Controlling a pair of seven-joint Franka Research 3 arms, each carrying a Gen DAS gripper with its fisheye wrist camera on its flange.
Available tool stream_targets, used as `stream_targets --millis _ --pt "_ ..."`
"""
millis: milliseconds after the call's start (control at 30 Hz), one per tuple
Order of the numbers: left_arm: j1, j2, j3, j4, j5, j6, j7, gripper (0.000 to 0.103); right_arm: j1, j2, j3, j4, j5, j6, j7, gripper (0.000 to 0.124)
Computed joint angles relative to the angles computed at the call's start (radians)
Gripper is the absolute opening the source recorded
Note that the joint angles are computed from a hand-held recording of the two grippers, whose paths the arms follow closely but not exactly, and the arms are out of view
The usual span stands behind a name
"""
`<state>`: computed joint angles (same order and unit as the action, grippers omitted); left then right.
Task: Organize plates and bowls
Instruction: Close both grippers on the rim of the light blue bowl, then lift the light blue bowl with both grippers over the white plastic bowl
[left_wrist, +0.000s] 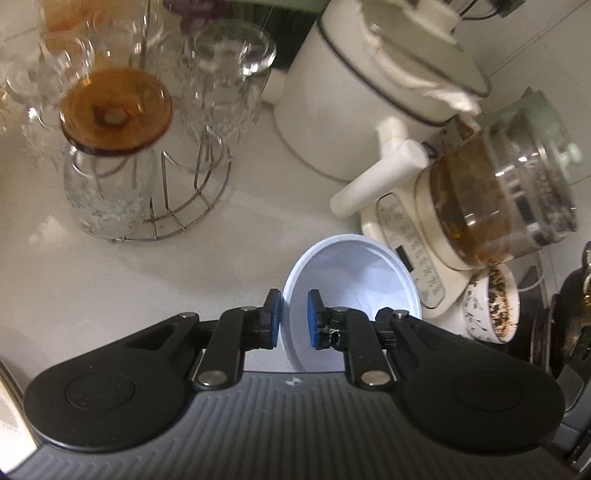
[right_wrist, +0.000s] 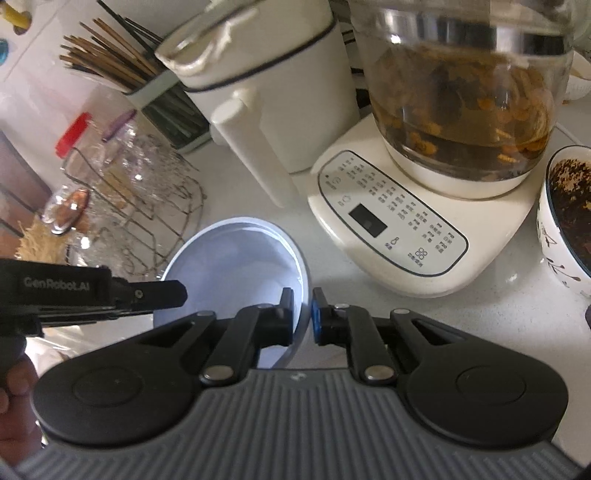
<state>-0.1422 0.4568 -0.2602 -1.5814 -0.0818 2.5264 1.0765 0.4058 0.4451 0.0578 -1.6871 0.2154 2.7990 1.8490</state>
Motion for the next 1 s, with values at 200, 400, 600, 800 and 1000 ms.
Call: stream_targets --millis 200,400,600,800,1000 --pt "0.023 -0.089 -0.015 -0.072 -0.046 0.031 0.023 0.017 0.0 -0.065 0.018 -0.063 0.025 0.048 -0.011 0.013" --pt "0.027 -0.18 -0.014 -0.159 -0.083 0.086 0.064 0.017 0.019 -0.128 0.015 -0.127 0.019 0.102 0.004 0.013" --pt "0.033 -0.267 -0.008 -0.264 -0.139 0.156 0.113 0.017 0.054 -0.181 0.006 -0.187 -0.008 0.15 0.036 0.013" --pt "0.026 -0.359 0.008 -0.375 -0.204 0.199 0.169 0.017 0.07 -0.216 0.012 -0.236 -0.033 0.181 0.079 0.013" --pt "-0.001 -0.457 0.041 -0.499 -0.253 0.238 0.192 0.017 0.097 -0.238 0.008 -0.265 -0.086 0.192 0.125 0.013"
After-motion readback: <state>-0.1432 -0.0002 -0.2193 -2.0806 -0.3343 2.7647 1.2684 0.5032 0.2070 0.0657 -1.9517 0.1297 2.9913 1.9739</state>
